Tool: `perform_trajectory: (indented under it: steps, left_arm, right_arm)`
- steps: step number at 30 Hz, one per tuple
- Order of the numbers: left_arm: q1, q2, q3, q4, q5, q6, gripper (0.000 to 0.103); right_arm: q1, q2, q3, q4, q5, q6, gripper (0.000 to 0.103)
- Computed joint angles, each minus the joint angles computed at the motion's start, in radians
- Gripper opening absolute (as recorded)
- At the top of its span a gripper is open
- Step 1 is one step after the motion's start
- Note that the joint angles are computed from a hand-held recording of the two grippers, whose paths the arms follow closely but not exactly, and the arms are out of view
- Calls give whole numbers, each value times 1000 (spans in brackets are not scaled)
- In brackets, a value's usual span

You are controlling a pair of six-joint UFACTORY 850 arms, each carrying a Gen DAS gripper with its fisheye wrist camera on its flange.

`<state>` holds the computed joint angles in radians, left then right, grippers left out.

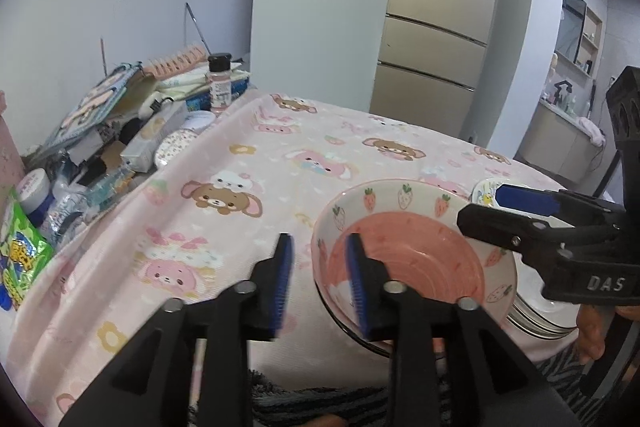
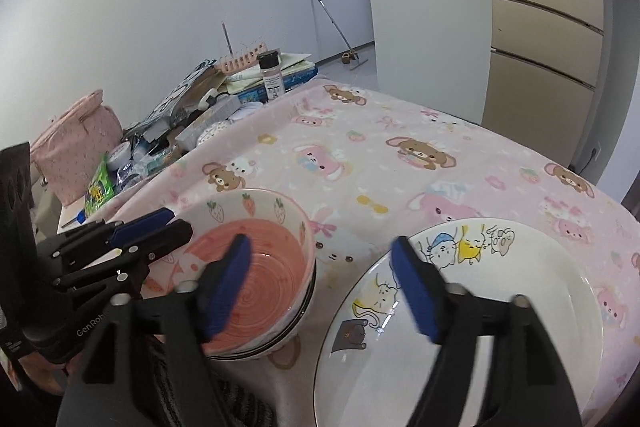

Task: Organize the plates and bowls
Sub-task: 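Withdraw both grippers upward away from the stacked bowls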

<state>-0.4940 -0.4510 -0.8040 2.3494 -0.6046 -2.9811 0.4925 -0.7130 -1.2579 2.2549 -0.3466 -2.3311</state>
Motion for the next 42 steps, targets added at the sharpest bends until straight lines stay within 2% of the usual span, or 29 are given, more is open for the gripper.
perform_trajectory:
  steps: [1, 2, 4, 5, 6, 10, 15, 20, 25, 29, 33, 36, 42]
  left_arm:
    - [3, -1, -4, 5, 15, -1, 68]
    - [2, -3, -9, -14, 22, 14, 91]
    - [-8, 2, 1, -20, -10, 18, 94]
    - [-9, 5, 5, -11, -21, 10, 95]
    - [-8, 7, 8, -4, -23, 4, 103]
    - [-2, 5, 4, -13, -14, 14, 103]
    - [-8, 13, 17, 13, -44, 6, 103]
    - [0, 32, 32, 107, -42, -56, 103]
    - [-12, 123, 82, 95, -66, -62, 103]
    - [-21, 202, 119, 156, -75, -109, 103]
    - [-51, 241, 119, 117, -88, -17, 103]
    - [-78, 208, 83, 25, -96, 119, 103]
    - [-70, 51, -35, -114, -1, 258, 103]
  right_arm:
    - [-3, 1, -4, -72, -2, 58, 82]
    - [-5, 4, -3, -102, -9, 80, 84]
    - [-12, 17, 10, -95, -33, 67, 96]
    - [-19, 26, 18, -102, -50, 72, 99]
    - [-24, 32, 23, -109, -61, 78, 103]
    - [-45, 60, 42, -115, -70, 89, 103]
    - [-65, 113, 87, 25, -87, -9, 103]
    - [-56, 210, 160, 268, -58, -235, 103]
    - [-56, 314, 237, 387, -103, -336, 103]
    - [-48, 385, 292, 478, -143, -412, 103]
    - [-43, 452, 348, 544, -193, -470, 103]
    - [-53, 494, 386, 502, -246, -443, 103]
    - [-48, 523, 408, 583, -249, -522, 103]
